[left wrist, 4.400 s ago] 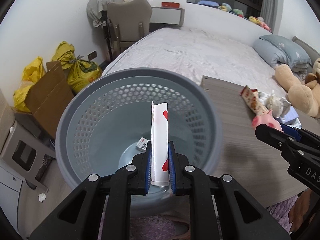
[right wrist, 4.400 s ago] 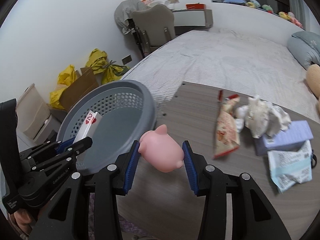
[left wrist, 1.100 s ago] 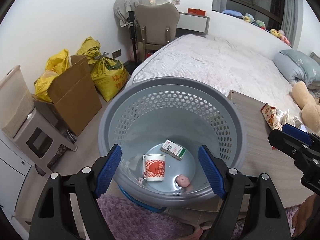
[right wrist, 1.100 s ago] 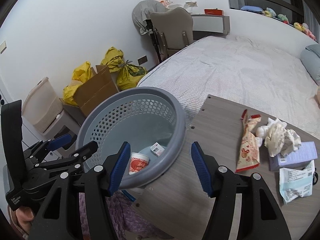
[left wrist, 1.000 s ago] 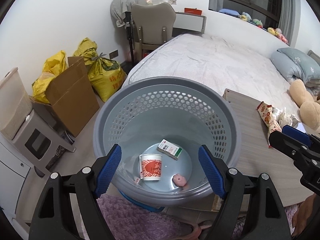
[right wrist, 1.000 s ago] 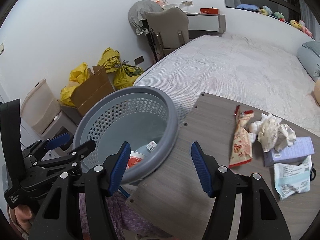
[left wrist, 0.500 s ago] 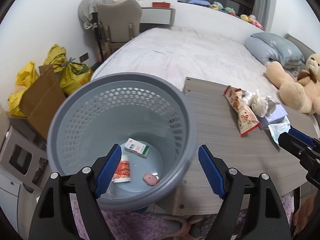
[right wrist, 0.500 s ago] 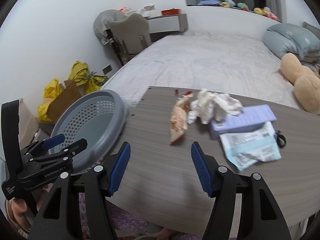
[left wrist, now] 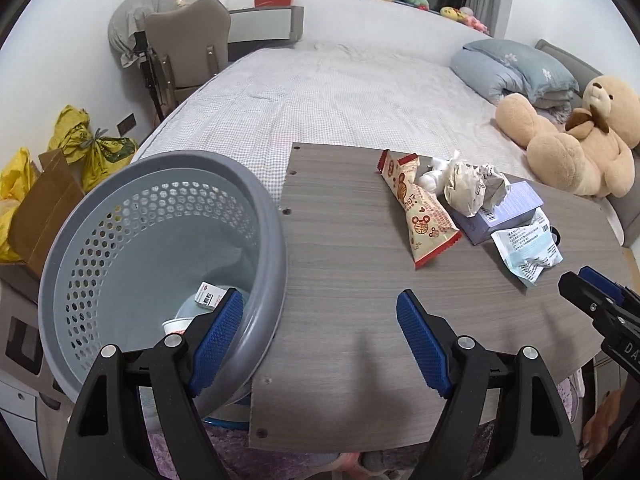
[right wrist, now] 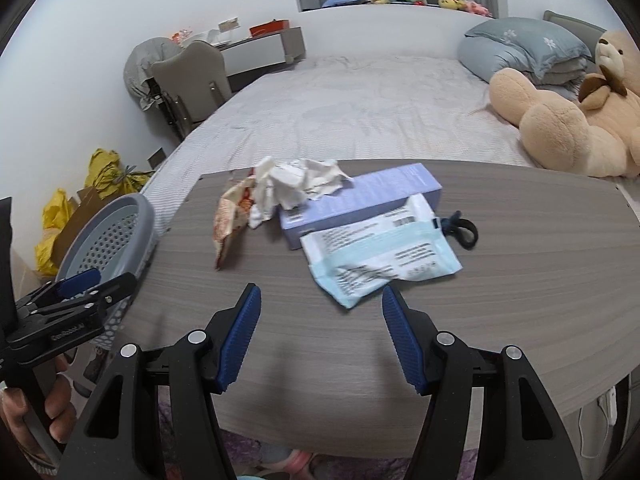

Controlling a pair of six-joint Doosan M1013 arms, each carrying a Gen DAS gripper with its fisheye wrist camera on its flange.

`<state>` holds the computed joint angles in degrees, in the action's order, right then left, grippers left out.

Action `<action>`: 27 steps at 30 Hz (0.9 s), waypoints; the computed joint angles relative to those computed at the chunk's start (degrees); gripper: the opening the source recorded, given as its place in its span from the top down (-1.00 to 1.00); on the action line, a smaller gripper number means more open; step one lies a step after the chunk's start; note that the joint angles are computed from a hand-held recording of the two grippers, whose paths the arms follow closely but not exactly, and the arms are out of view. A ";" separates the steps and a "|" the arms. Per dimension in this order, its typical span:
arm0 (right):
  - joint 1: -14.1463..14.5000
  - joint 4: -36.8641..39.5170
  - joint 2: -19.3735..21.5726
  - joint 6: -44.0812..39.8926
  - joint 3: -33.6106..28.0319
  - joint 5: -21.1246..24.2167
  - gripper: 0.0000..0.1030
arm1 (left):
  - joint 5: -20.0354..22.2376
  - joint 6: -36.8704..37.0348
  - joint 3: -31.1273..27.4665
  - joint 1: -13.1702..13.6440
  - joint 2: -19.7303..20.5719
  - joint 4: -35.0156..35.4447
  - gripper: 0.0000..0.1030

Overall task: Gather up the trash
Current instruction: 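Withdraw both tools from the basket toward the table, then grasp the blue-and-white wet-wipe pack with the right tool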

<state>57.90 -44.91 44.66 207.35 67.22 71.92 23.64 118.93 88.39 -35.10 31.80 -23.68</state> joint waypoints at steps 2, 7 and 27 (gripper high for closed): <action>-0.41 1.04 -0.51 1.12 1.36 -1.25 -0.18 | -0.23 0.05 -0.12 -0.06 0.05 -0.37 -0.51; -1.16 2.23 -0.44 1.15 2.30 -2.37 -0.18 | -0.11 -1.61 -1.00 -0.60 0.53 0.80 -0.51; -3.60 7.46 0.58 0.92 1.95 -0.55 -0.18 | 0.04 -4.71 -3.54 -1.74 2.16 4.83 -0.51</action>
<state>54.30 -37.44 45.24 208.27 69.17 71.37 23.68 114.21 84.84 -36.84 33.96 -18.85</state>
